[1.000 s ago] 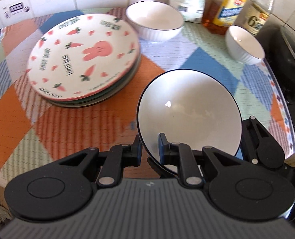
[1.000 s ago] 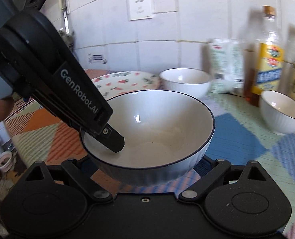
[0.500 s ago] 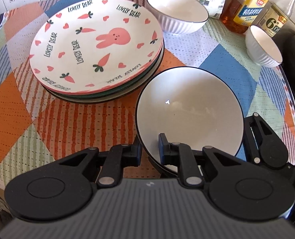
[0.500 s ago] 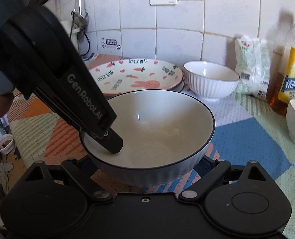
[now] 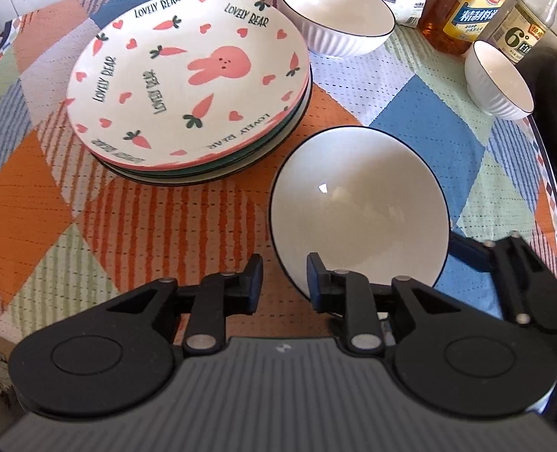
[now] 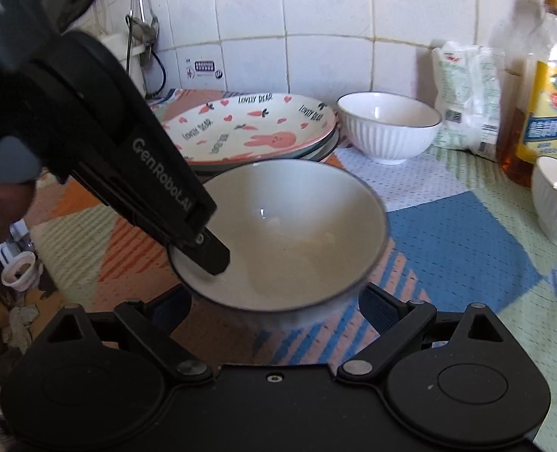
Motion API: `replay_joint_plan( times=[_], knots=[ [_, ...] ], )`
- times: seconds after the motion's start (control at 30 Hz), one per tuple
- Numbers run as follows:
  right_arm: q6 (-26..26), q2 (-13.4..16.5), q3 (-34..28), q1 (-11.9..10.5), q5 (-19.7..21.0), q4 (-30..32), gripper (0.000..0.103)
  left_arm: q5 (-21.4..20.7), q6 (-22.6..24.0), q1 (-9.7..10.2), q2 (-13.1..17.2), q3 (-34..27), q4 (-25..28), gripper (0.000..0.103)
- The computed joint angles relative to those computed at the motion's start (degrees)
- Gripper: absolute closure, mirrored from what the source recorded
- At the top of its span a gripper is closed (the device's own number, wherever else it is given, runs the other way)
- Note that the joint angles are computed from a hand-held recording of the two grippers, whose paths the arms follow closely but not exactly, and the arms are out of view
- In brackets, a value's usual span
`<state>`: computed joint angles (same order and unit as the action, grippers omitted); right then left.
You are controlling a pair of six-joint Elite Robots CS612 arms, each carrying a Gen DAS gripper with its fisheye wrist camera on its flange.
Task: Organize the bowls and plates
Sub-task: 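Carry the white bowl beside the plate stack and open the left gripper, then move the left gripper to the white bowl near the bag and grasp its rim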
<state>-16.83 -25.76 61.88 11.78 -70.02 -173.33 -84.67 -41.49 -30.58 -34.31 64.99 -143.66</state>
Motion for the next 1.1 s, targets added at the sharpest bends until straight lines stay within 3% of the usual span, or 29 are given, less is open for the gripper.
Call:
replay_joint_plan(
  times=[0.3,0.47,0.53,0.7,0.93,1.1],
  knots=[
    [5.1,-4.0,5.3,-1.4,2.1,-5.9,0.005,1.3,2.7,-0.16,-3.4,3.0,-1.4,0.068],
    [6.5,-5.1,6.0,-1.1,0.8,-7.5,0.006,0.7,5.7,0.41,-4.6,3.7,-1.8,0.064],
    [7.6,-5.5,6.0,-0.9,-0.1,-7.8,0.011,-0.1,8.0,0.87,-4.8,3.9,-2.8,0.064],
    [12.6,-6.1,5.4,-0.1,-3.2,-8.2,0.022,-1.6,13.1,2.37,-4.5,3.0,-3.7,0.063],
    [14.3,-5.5,2.6,2.0,-11.2,-7.3,0.022,-5.3,20.6,5.11,-2.4,-0.9,-3.1,0.063],
    [17.2,-4.1,-1.7,3.0,-15.3,-3.2,0.022,-8.2,27.0,6.8,0.4,-6.4,-1.1,0.063]
  ],
)
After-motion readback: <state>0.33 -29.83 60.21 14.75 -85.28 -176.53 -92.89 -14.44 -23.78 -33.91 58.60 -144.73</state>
